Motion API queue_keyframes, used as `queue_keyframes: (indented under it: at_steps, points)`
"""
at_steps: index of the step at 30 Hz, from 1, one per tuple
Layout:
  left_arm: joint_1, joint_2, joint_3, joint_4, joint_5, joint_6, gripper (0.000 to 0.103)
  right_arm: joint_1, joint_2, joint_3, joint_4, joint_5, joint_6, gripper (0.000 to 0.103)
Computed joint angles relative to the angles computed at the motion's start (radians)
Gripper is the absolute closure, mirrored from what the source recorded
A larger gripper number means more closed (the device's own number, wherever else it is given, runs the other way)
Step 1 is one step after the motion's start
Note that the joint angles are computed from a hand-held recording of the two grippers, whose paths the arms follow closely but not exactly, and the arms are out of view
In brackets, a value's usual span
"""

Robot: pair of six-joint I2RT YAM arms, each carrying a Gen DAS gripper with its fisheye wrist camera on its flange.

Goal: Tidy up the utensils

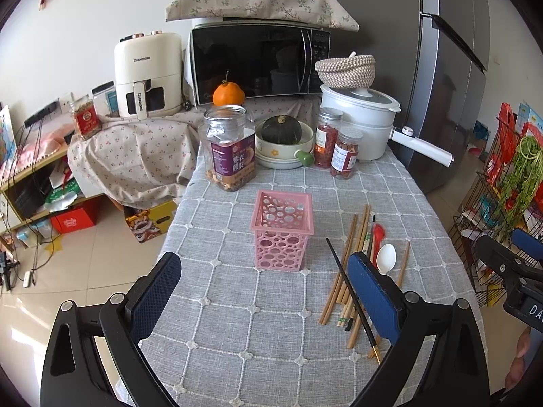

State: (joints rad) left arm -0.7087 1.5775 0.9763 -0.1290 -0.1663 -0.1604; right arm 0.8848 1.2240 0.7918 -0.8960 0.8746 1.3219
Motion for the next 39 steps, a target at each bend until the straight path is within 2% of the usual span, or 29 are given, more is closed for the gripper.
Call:
queue_keyframes:
  at_steps: [39]
  points:
    - [-0.005,-0.011,-0.012,0.006,-0.014,0.01,0.003,-0.015,-0.004,-0.012,0.045,-0.017,-0.02,0.003]
